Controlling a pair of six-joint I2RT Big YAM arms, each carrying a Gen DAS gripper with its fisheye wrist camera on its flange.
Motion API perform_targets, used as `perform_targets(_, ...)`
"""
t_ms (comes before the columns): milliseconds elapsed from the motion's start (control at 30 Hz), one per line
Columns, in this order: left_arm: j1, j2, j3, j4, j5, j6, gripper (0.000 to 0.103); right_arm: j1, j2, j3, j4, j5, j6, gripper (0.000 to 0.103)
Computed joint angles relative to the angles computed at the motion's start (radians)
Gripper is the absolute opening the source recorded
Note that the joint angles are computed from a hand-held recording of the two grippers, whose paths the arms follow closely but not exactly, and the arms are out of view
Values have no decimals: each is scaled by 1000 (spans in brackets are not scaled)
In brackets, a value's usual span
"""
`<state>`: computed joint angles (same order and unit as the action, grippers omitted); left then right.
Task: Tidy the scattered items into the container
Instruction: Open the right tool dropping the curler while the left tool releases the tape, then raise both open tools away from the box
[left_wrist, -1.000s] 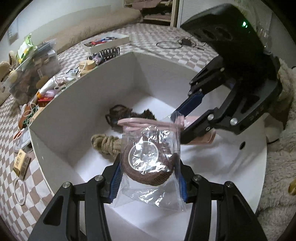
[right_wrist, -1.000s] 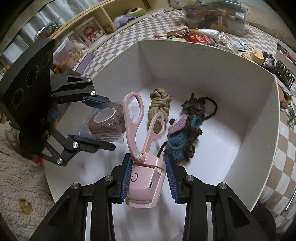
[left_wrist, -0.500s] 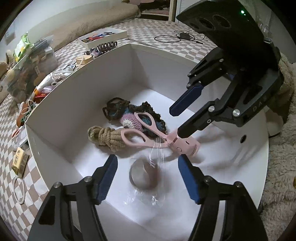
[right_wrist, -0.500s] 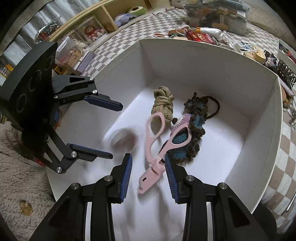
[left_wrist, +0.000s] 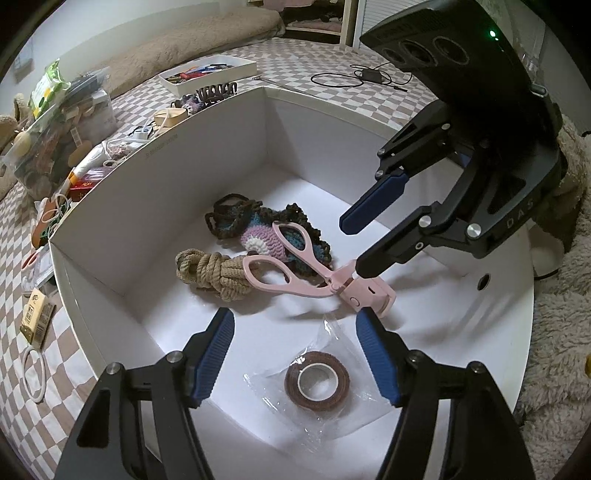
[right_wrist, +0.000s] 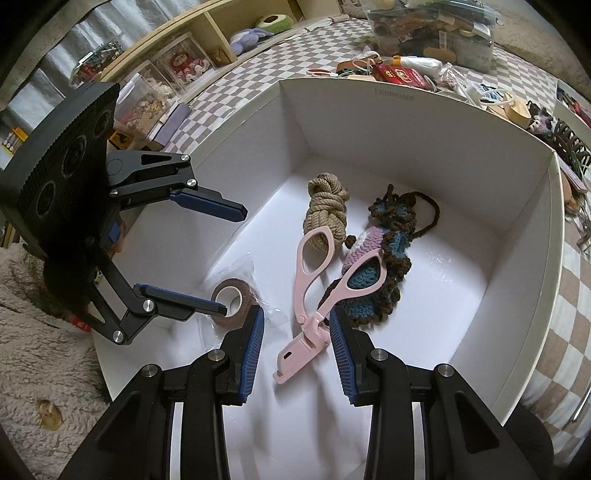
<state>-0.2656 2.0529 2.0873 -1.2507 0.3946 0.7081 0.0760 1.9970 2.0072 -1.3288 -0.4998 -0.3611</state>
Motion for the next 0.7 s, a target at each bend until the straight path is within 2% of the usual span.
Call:
perform_targets(467, -1, 1, 1, 2, -8, -2, 68, 2, -5, -9, 7, 3, 2, 37)
perform_targets(700, 0, -8, -9, 22, -16, -8, 69, -4, -29, -36, 55, 19, 28, 37)
